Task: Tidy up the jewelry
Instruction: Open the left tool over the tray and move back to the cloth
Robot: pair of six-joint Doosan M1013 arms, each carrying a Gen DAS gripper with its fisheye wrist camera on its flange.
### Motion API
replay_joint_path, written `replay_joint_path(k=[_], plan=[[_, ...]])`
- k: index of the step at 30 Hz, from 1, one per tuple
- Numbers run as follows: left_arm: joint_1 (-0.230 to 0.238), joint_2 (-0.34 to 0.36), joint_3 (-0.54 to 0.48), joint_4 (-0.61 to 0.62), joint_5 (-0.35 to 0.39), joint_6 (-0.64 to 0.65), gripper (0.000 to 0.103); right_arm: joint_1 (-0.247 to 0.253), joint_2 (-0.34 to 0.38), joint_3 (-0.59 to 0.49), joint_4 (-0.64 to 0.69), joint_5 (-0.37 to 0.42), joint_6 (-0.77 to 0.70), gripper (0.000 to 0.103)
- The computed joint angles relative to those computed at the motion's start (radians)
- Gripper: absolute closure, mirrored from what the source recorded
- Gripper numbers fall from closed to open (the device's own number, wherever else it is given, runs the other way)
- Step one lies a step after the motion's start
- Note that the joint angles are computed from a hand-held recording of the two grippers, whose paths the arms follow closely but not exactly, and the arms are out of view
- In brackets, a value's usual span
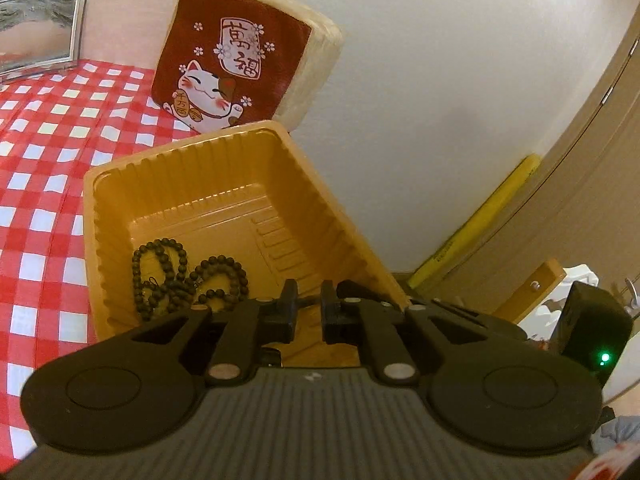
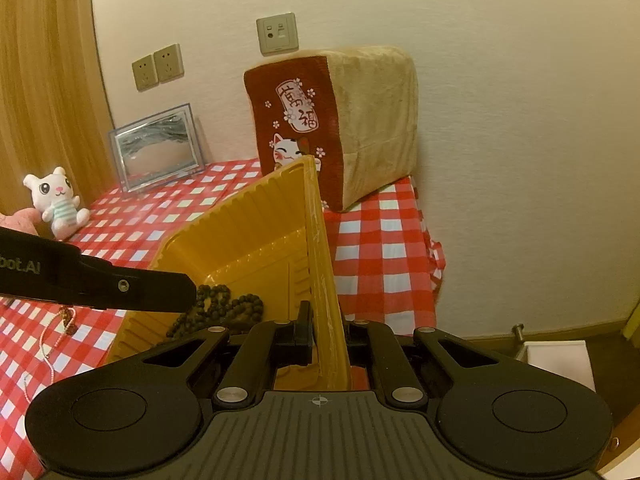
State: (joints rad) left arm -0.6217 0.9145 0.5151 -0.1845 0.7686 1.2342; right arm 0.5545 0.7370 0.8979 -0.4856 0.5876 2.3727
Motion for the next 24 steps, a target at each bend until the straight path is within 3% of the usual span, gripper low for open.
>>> replay_joint_path(k=[5, 11, 18, 24], plan=[[-0.008, -0.037, 0.053, 0.101, -0.038, -0.044, 0.085, -0.001, 0.002, -0.002, 0.004, -0.004, -0.005, 0.095], [-0.015, -0.114, 0.178, 0.322, -0.069, -0.19, 0.082, -0.002, 0.001, 0.0, 0.007, -0.006, -0.003, 0.095], [-0.012, -0.193, 0.313, 0.559, -0.017, -0.429, 0.078, -0.004, 0.005, -0.005, 0.011, -0.011, -0.008, 0.096], [-0.004, -0.239, 0.395, 0.662, 0.058, -0.566, 0.077, -0.006, 0.01, -0.013, 0.016, -0.012, -0.015, 0.096]])
